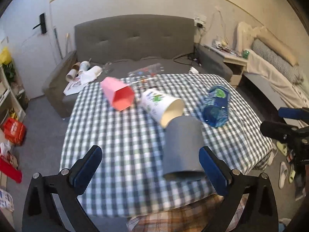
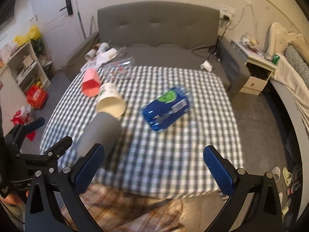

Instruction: Flip cup upside down

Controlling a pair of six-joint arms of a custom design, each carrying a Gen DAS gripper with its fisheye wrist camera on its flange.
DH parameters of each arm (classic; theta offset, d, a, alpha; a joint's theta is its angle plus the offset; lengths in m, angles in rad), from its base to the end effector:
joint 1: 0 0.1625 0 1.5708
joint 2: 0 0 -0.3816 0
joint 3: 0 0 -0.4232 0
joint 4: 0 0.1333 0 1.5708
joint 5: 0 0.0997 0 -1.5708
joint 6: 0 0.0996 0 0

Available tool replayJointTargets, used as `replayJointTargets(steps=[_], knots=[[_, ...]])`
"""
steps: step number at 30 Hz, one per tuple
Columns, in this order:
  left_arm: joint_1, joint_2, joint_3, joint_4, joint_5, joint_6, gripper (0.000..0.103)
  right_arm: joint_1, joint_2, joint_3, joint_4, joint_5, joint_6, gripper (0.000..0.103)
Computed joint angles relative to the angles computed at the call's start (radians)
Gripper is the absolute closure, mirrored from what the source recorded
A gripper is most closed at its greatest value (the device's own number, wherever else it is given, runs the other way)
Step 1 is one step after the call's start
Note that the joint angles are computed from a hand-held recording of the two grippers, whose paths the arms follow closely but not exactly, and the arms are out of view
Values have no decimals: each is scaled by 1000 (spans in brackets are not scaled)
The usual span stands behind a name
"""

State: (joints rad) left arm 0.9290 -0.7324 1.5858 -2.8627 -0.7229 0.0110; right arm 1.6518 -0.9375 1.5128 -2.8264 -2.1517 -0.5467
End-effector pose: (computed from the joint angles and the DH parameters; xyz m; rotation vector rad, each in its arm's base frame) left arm -0.2406 -0.6694 0.0814 0.5269 2.2900 -0.8226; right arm 0.1359 -0.7021 0.2378 0.4901 -2.3168 0.6485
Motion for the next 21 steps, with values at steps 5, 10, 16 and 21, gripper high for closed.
replayJointTargets(steps=[5,10,16,21], knots=[[25,-48,51,-31,23,-16,0,26,62,-85,210,-29,93,0],[41,-71,67,-39,72,-50,0,36,163,-253,466,-30,233,0],[61,-76,68,-17,103,-71,0,31,298,-456,681,-43,340,0],[84,-63,41,32,87,-114,0,25,393,-595,810,-54,409,0]])
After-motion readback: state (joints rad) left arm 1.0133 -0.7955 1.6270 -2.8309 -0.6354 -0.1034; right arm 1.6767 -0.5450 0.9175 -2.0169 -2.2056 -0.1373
